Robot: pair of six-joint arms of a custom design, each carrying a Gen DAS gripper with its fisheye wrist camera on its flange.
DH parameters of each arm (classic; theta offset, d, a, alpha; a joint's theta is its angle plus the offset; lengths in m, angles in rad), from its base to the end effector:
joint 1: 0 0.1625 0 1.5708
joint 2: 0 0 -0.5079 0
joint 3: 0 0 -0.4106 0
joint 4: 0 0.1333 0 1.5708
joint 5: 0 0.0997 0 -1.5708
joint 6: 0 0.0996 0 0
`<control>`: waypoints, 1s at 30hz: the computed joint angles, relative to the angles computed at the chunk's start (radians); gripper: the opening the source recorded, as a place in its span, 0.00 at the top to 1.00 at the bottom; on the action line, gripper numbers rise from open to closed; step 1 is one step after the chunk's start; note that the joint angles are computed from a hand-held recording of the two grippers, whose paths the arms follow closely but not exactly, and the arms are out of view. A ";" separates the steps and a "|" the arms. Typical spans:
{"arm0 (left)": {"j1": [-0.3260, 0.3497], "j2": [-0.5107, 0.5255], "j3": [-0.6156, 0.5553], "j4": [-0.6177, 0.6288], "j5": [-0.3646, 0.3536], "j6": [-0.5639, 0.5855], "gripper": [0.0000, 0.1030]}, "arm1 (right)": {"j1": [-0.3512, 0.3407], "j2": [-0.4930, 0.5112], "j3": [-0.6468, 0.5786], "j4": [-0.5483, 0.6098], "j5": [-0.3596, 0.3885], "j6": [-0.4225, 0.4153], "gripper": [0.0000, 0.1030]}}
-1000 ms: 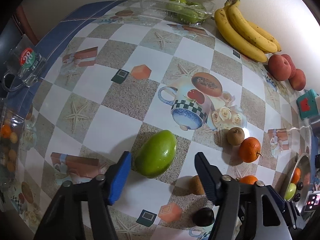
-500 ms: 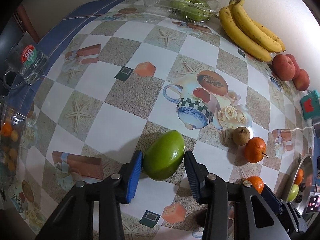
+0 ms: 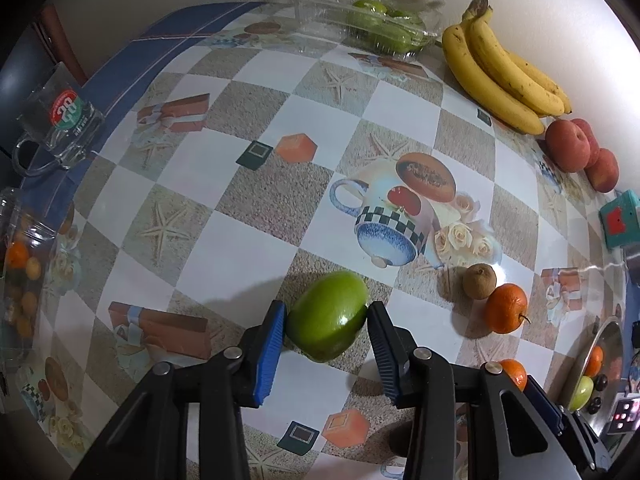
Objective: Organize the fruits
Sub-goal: 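Carry the mandarin in the right tool while the left tool carries the green apple toward the basin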
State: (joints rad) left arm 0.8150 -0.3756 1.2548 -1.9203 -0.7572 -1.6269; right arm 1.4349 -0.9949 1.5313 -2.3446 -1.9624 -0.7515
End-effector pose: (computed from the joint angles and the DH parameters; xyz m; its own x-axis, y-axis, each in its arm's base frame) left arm -0.3893 -0.7129 -0.0769 -0.5770 -0.6684 -0.4693 -0.2808 0.7020 -0.6545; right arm -0.0069 -0.7541 0.3126 -0.7501 -0.5010 0.4316 -0.5207 0.8498 0.0814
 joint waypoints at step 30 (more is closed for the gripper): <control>-0.043 0.029 -0.058 0.008 0.075 0.041 0.58 | -0.008 -0.040 -0.065 0.004 0.074 0.050 0.64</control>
